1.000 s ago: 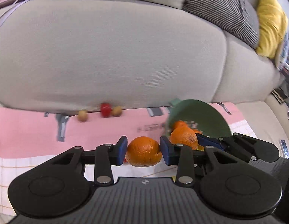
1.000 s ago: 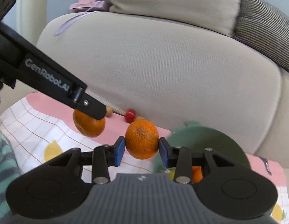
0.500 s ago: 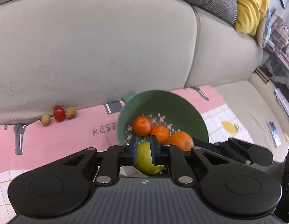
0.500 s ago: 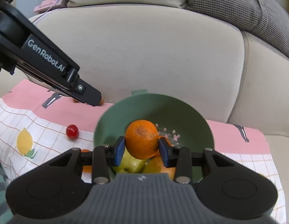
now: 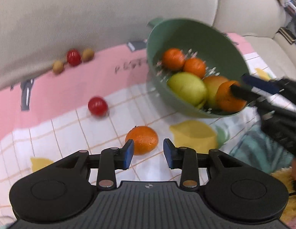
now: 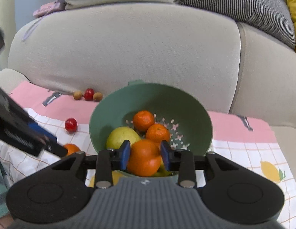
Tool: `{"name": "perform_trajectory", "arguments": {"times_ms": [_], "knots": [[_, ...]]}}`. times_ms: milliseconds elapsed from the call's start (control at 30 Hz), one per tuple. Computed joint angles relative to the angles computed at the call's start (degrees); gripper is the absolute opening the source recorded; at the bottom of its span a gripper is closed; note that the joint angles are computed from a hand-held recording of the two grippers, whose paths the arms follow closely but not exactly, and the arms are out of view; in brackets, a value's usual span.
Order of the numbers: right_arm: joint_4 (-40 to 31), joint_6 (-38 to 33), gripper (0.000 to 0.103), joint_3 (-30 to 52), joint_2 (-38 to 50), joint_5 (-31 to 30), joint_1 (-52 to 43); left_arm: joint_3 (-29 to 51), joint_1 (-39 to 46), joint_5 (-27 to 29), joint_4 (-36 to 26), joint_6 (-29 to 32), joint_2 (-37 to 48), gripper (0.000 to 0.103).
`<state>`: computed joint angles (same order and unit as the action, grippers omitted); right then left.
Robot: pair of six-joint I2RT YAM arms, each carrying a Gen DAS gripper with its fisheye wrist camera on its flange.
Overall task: Organize fruits
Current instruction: 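Move the left tool to the last mandarin on the cloth and grasp it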
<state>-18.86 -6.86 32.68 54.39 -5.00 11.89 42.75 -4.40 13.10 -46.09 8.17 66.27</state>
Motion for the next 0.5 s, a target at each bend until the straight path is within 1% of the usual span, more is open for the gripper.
{"name": "perform_trajectory", "arguments": {"times_ms": [33,100,267,400,500], "knots": [[0.2,-0.3,0.030,0.1,-0.1,-0.1,0.0,-0.8,0.1,0.1,1.0,-0.5,0.4,0.044],[0.2,-0.9,0.030,0.2,0.4,0.0,-0.1,-1.9,-0.2,-0.3,3.1,-1.6,0.0,0.055],[-0.8,-0.5,0.030,0.3,1.1,-0.6,-1.1,-1.3,-1.5,-3.9,4.4,-3.4,2.2,0.056],[-1.7,0.1,0.030,0.8,1.4,-3.0,-3.0,-0.6,-2.7,-7.2,4.2,-4.7,4.7,0.056],[-3.0,1.1,0.030,1.3,1.5,-5.2,-4.2,-0.8,-2.4,-7.1,4.4,-4.7,5.6,0.054]]}}
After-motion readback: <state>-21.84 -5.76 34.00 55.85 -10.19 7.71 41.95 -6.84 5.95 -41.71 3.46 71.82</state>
